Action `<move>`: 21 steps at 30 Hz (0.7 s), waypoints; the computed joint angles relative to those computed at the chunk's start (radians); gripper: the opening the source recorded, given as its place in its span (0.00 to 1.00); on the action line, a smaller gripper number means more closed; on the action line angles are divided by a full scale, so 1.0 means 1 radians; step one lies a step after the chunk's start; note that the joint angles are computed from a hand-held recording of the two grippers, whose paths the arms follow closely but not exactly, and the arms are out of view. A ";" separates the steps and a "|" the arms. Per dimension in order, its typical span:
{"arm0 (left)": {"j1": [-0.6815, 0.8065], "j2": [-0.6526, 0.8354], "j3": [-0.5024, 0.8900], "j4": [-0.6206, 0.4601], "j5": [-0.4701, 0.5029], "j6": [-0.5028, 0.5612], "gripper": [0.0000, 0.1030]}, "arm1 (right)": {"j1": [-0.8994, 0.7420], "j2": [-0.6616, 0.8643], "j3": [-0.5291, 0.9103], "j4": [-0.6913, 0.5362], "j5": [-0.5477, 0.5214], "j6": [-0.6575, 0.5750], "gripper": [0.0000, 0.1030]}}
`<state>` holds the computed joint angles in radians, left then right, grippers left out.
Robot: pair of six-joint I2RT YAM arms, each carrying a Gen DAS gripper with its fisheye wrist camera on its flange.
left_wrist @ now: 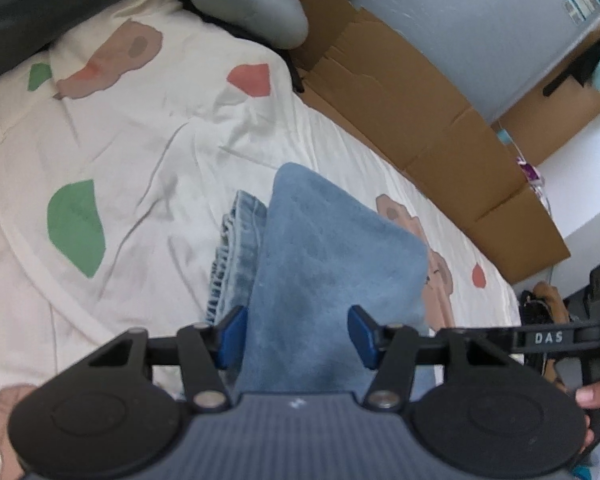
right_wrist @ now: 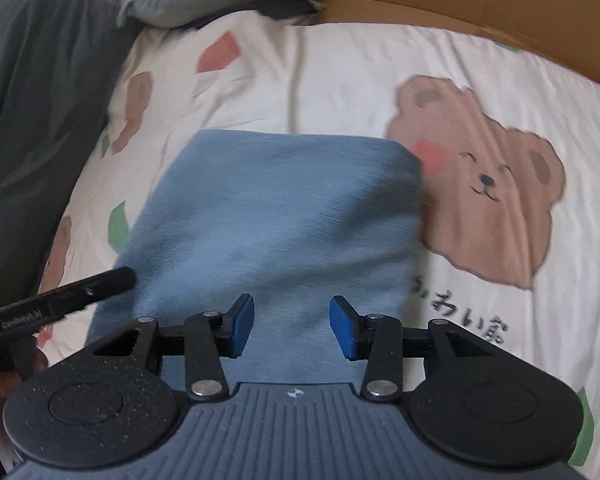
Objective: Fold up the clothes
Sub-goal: 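Open both grippers and release the folded denim stack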
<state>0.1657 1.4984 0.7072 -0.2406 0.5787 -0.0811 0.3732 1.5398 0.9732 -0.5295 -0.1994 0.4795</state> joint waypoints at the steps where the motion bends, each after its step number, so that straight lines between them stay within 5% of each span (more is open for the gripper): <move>1: -0.001 0.010 0.012 -0.003 0.001 0.004 0.54 | -0.017 -0.007 -0.019 0.014 -0.010 -0.001 0.48; 21: -0.036 0.154 0.140 -0.006 -0.016 0.066 0.49 | -0.331 -0.107 -0.410 0.481 -0.328 0.037 0.53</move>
<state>0.1301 1.6525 0.8471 -0.2467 0.5630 -0.0148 0.0426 1.4326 0.5636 -0.0482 -0.5270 0.5166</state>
